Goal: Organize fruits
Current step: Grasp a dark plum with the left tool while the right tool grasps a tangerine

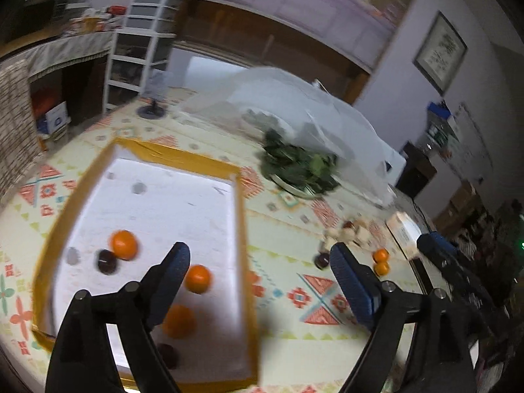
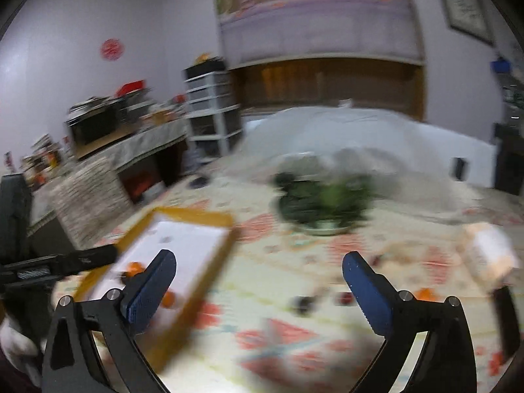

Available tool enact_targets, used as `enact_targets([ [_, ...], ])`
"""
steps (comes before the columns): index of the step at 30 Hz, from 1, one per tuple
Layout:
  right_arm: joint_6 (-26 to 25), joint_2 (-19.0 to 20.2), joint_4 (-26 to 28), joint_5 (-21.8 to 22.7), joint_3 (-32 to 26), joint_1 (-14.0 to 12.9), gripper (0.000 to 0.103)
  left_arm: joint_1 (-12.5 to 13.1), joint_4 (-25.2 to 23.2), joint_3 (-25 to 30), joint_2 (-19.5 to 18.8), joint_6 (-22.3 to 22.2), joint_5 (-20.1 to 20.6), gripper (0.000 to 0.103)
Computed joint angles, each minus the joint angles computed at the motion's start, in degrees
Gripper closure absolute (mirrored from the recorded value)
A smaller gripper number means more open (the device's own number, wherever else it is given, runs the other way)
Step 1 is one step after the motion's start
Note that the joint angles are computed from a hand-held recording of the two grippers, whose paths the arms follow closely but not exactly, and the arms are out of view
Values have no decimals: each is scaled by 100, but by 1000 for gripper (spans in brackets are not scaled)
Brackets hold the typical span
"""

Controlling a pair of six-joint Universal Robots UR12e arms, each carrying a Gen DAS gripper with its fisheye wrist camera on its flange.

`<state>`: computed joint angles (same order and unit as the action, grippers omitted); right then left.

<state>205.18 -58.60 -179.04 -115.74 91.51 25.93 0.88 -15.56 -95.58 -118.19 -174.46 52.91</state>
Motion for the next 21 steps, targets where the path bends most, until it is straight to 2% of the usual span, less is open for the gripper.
enact_targets([
  [3,721,-351,206,-47,597,-250,0,-184,-231,19,-14,226,48,16],
  [6,1446,-615,337,313,1144,-556,1,-390,-416,78,-81,459,141,16],
  [7,1569,-662,334,414,1262,-626,4,-472,-489,119,-129,520,186,16],
  [9,1793,-716,382,742,1461,-796,16,-599,-621,183,-210,564,312,16],
  [10,1865,-720,399,953,1521,-874,28,-667,-719,243,-267,603,373,16],
  [11,1907,-716,376,1097,1571,-916,32,-711,-771,283,-311,632,419,17],
  [13,1914,-672,326,1325,1601,-986,32,-839,-898,395,-410,703,597,25],
  [15,1846,-584,388,1368,1504,-999,32,-939,-859,467,-494,828,742,29],
  [17,1789,-514,432,1443,1430,-1030,32,-1035,-749,521,-565,883,1002,29],
  [21,1644,-402,534,1542,1318,-1083,32,-1157,-780,723,-746,960,1238,29],
])
